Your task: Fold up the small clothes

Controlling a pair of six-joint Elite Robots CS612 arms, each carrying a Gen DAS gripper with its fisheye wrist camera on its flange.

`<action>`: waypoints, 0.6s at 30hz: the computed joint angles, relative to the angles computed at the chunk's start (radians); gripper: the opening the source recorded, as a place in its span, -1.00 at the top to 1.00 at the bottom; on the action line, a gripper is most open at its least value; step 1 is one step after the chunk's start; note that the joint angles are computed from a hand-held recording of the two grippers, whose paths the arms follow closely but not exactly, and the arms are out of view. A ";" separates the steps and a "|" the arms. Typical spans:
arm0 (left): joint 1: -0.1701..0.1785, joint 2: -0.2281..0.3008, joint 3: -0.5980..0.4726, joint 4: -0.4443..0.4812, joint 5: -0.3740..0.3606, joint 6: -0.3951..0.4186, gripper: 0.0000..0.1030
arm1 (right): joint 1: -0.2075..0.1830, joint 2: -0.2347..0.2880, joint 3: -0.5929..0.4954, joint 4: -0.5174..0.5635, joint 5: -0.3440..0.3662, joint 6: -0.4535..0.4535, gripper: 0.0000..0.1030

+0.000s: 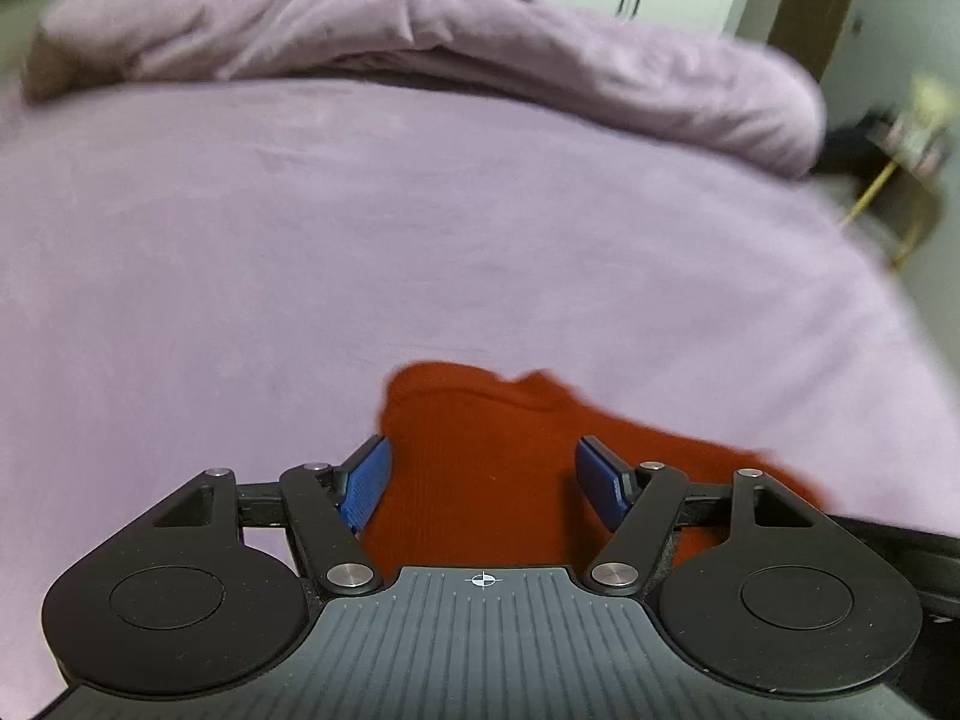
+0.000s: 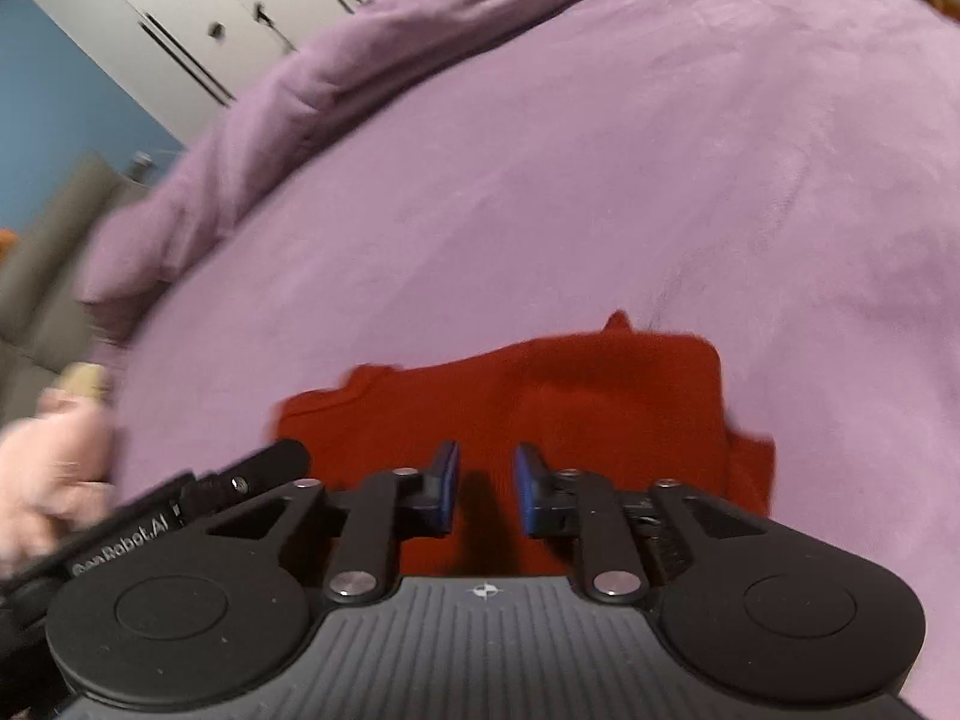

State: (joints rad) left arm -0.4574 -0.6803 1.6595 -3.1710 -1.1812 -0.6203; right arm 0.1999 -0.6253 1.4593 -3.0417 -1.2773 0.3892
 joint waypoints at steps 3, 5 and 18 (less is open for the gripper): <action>-0.004 0.048 -0.041 0.013 0.055 0.091 -0.70 | 0.017 0.041 -0.028 -0.054 -0.111 -0.047 1.00; 0.004 0.062 -0.059 0.024 0.025 0.057 -0.75 | 0.020 0.074 -0.022 -0.177 -0.142 -0.124 1.00; -0.024 -0.069 0.172 -0.153 -0.044 0.030 -0.78 | -0.013 0.013 0.103 -0.262 -0.036 -0.131 0.97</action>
